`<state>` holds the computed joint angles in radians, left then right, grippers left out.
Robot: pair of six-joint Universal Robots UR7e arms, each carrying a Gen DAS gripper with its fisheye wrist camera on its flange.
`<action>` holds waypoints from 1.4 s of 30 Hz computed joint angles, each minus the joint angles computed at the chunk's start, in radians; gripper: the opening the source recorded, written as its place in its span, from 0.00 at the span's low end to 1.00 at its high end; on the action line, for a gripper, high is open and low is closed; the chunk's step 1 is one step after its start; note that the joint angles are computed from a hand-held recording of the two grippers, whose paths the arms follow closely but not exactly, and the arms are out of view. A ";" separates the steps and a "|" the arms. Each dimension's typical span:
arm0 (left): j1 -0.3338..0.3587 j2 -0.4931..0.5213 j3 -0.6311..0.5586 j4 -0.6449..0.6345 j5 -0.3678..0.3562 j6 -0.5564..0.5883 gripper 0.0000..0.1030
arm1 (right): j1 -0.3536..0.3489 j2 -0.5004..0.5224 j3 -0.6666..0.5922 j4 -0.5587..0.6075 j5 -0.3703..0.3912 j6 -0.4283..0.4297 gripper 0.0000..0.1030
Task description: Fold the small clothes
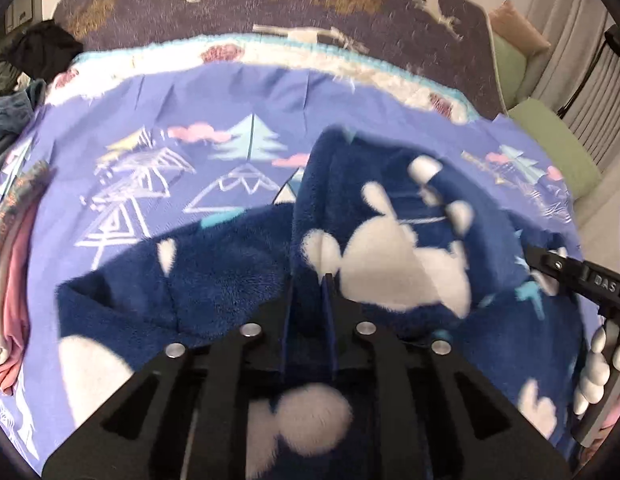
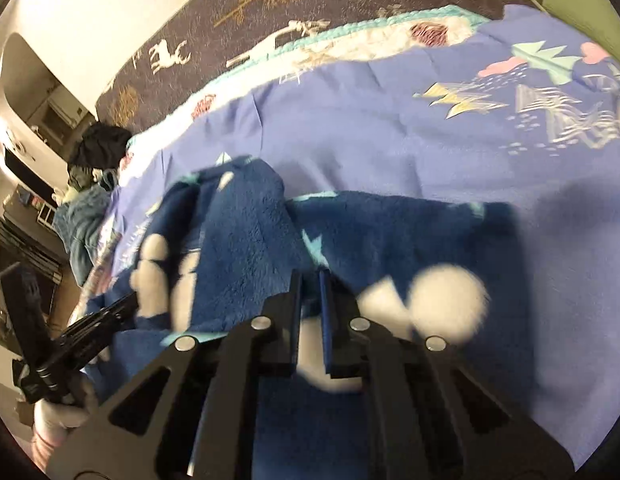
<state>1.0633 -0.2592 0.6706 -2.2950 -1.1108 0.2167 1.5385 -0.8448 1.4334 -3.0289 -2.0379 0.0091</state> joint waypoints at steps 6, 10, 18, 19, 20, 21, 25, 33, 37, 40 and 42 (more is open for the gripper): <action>-0.002 -0.283 0.428 -0.274 -0.152 0.118 0.49 | 0.045 -0.167 0.338 -0.288 0.014 -0.188 0.23; -0.002 -0.438 0.681 -0.340 -0.153 0.174 0.54 | 0.037 -0.254 0.541 -0.344 0.020 -0.177 0.23; 0.007 -0.644 1.021 -0.498 -0.057 0.190 0.64 | 0.085 -0.298 0.780 -0.535 -0.038 -0.157 0.31; 0.010 -0.665 1.044 -0.499 -0.060 0.179 0.65 | 0.094 -0.303 0.804 -0.556 -0.042 -0.158 0.33; 0.016 -0.694 1.072 -0.491 -0.070 0.162 0.65 | 0.102 -0.310 0.826 -0.572 -0.047 -0.157 0.34; 0.020 -0.709 1.086 -0.487 -0.078 0.154 0.66 | 0.110 -0.314 0.848 -0.592 -0.052 -0.155 0.36; 0.020 -0.781 1.185 -0.515 -0.043 0.153 0.70 | 0.139 -0.323 0.923 -0.669 -0.081 -0.148 0.39; 0.043 -0.894 1.323 -0.551 -0.074 0.091 0.71 | 0.189 -0.331 1.035 -0.722 0.001 -0.099 0.41; 0.059 -0.936 1.371 -0.538 -0.089 0.045 0.71 | 0.189 -0.340 1.067 -0.637 0.227 -0.079 0.42; 0.072 -0.972 1.407 -0.544 -0.117 0.021 0.71 | 0.187 -0.318 1.051 -0.526 0.387 -0.086 0.44; 0.087 -0.993 1.420 -0.533 -0.159 -0.002 0.71 | 0.198 -0.284 1.024 -0.447 0.423 -0.083 0.51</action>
